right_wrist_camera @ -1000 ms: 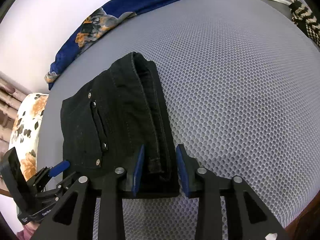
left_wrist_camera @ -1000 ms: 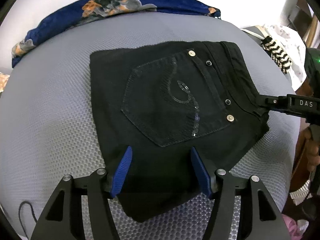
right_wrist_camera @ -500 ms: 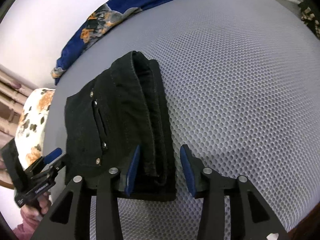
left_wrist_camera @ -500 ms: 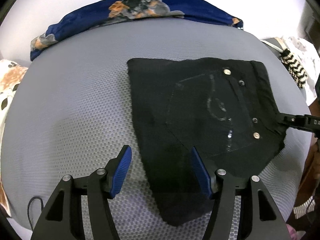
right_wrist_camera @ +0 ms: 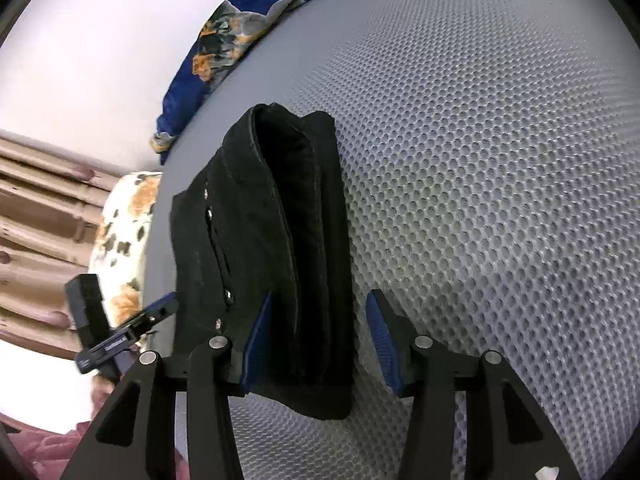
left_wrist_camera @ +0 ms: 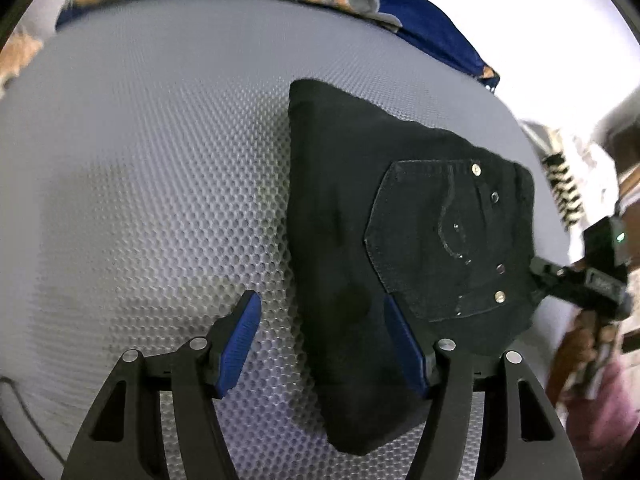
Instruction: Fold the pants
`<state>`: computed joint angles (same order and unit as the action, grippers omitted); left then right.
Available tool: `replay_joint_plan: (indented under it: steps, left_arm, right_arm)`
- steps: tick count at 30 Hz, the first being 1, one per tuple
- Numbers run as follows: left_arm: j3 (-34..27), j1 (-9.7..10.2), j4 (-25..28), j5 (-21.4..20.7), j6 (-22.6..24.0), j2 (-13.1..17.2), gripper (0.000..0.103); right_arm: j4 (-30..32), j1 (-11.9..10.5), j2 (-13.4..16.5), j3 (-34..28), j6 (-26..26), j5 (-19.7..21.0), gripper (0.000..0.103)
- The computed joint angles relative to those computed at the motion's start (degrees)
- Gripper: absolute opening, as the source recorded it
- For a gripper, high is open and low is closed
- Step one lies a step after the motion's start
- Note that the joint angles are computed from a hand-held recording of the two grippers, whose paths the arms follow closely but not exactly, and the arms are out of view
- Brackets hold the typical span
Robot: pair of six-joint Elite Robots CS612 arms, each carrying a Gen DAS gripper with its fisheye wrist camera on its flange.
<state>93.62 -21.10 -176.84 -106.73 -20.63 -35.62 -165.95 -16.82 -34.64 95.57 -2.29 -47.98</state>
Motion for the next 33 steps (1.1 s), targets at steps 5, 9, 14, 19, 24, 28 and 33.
replay_joint_plan:
  steps: [5, 9, 14, 19, 24, 28, 33]
  left_arm:
    - [-1.53, 1.52, -1.27, -6.56, -2.16, 1.50, 0.065]
    - [-3.27, 1.97, -0.55, -9.91, -1.97, 2.48, 0.065]
    - [-6.04, 2.07, 0.10, -13.36, -1.24, 4.01, 0.065]
    - [-6.34, 1.96, -0.63, -14.53, -1.67, 4.42, 0.065]
    - [-8.75, 1.61, -0.25, -14.77, -1.92, 5.46, 0.065]
    - [-9.35, 0.85, -1.45, -12.56, -2.08, 5.82, 0.059]
    - [-9.16, 0.87, -1.27, -10.83, -2.16, 5.71, 0.026]
  right_arm:
    - [2.80, -0.47, 0.54, -1.25, -2.37, 2.49, 0.046]
    - [6.60, -0.58, 0.96, -2.67, -4.86, 4.64, 0.046]
    - [10.61, -0.57, 1.53, -4.38, -7.45, 6.55, 0.045]
    - [14.30, -0.50, 2.16, -6.13, -8.62, 8.19, 0.040]
    - [15.61, -0.05, 3.31, -7.86, -8.55, 10.41, 0.037]
    - [12.08, 0.10, 3.85, -7.48, -5.68, 11.37, 0.036]
    - [3.58, 0.62, 2.86, -4.67, -0.32, 7.68, 0.030]
